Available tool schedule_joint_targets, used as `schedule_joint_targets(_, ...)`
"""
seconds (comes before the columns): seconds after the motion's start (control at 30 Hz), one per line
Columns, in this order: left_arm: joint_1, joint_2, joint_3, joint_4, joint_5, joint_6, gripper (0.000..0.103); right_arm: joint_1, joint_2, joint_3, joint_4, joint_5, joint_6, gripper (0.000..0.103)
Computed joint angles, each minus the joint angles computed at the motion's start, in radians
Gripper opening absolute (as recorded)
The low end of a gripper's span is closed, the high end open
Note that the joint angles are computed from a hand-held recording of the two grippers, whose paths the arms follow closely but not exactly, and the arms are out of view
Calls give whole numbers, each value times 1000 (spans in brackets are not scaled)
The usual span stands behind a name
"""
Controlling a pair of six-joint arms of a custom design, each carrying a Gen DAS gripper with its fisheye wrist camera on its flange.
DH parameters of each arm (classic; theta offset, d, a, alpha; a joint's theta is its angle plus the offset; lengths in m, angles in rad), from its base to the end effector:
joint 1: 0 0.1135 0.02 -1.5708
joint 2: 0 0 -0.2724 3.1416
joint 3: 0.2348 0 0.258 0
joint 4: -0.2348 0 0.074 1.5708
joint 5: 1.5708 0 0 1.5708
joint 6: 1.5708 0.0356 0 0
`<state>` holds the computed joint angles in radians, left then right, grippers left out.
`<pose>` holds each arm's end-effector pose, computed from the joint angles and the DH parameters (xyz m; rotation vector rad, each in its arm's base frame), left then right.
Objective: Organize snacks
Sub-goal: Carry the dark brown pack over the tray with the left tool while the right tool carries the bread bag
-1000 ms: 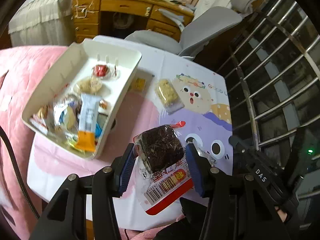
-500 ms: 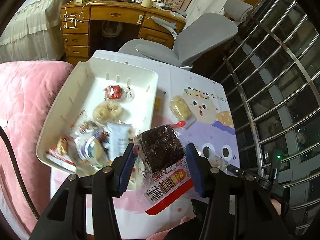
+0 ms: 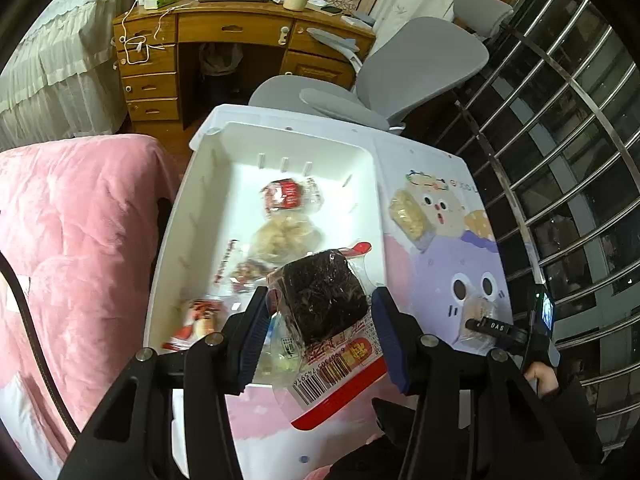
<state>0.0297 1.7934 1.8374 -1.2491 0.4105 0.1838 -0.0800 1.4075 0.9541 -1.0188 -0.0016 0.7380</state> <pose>0.3666 -0.0033 0.3506 0.3107 2.6775 -0.5045 0.2376 -0.0190 0.2173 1.2122 2.7970 0.0509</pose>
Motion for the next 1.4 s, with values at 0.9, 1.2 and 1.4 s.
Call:
schedule_joint_targets(0.9, 146, 153, 166, -96, 72, 201, 50, 283, -131, -10, 47, 74, 395, 67)
schedule_joint_targets(1.2, 154, 182, 181, -81, 84, 218, 51, 428, -81, 158, 96, 80, 421, 67)
schedule_joint_targets(1.4, 151, 189, 177, -49, 94, 223, 51, 487, 0, 292, 127, 65, 381, 67)
